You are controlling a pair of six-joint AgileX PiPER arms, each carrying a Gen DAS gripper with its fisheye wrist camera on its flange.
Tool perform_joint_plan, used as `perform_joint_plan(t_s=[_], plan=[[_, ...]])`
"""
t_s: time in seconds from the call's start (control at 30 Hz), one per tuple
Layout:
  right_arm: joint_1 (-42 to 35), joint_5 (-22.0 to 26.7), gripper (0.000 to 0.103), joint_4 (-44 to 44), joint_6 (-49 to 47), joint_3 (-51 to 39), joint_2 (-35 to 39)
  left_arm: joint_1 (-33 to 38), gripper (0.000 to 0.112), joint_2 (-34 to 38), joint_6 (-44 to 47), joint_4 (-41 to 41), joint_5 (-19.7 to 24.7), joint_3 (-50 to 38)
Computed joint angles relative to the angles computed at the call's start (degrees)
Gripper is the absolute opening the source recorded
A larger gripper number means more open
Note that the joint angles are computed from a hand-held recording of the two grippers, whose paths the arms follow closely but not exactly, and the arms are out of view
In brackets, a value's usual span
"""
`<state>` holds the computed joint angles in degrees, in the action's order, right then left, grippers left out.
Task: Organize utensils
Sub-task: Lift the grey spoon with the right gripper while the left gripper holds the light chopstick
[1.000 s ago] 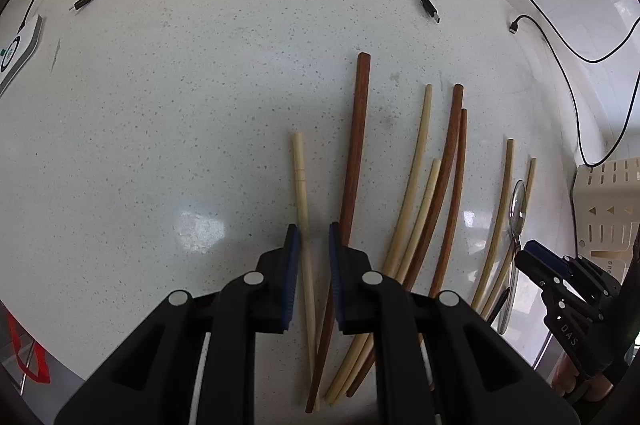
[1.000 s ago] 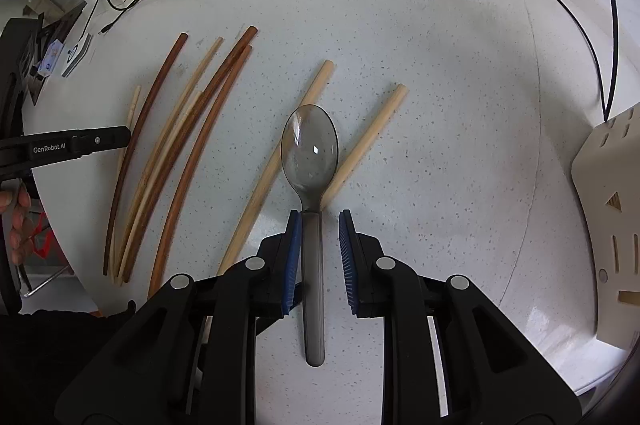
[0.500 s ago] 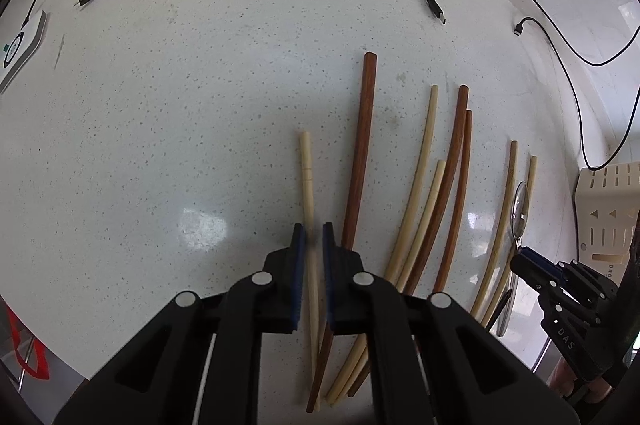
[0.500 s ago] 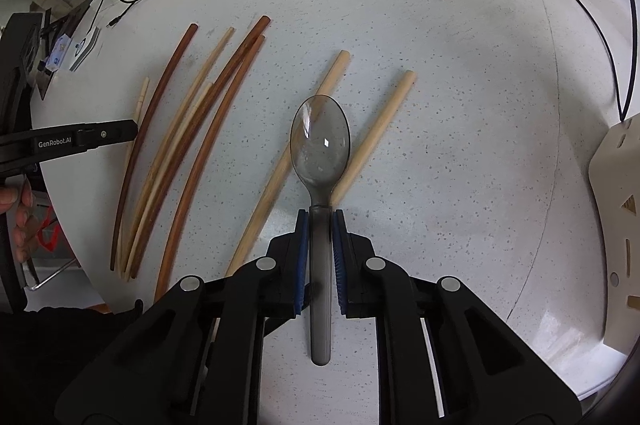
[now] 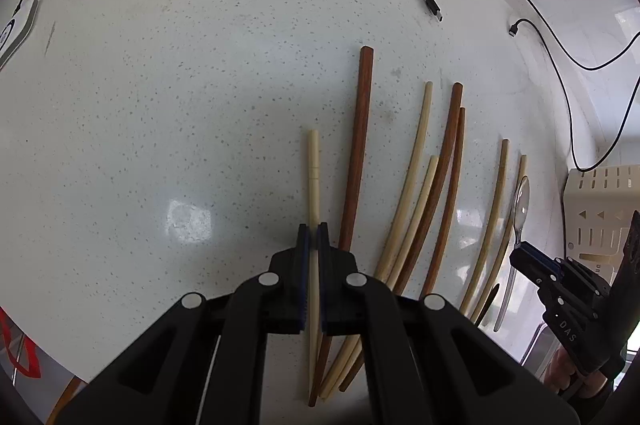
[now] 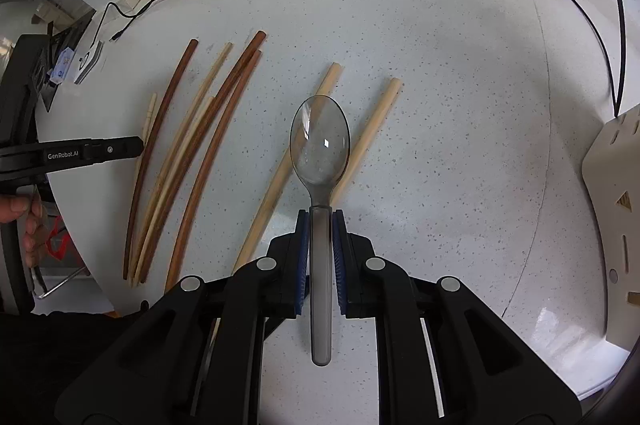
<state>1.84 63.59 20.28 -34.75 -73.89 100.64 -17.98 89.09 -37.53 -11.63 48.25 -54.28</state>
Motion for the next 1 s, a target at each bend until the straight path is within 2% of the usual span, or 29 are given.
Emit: perform_joint_plan(t_s=[0.5, 0.8, 1.0], plan=[[-1.7, -0.51, 0.011, 0.76, -0.38, 0.71, -1.92, 0.7, 0.004, -4.87, -0.13, 1.29, 0.43, 2.93], [-2.34, -0.79, 0.011, 0.57, 0.13, 0.98, -2.56, -0.91, 0.004, -4.24, -2.54, 2.83, 0.51, 1.33], [-3.3, -0.8, 0.011, 1.12, -0.25, 0.63, -3.11, -1.33, 0.004, -7.42, -3.89, 4.58, -0.43, 2.31]])
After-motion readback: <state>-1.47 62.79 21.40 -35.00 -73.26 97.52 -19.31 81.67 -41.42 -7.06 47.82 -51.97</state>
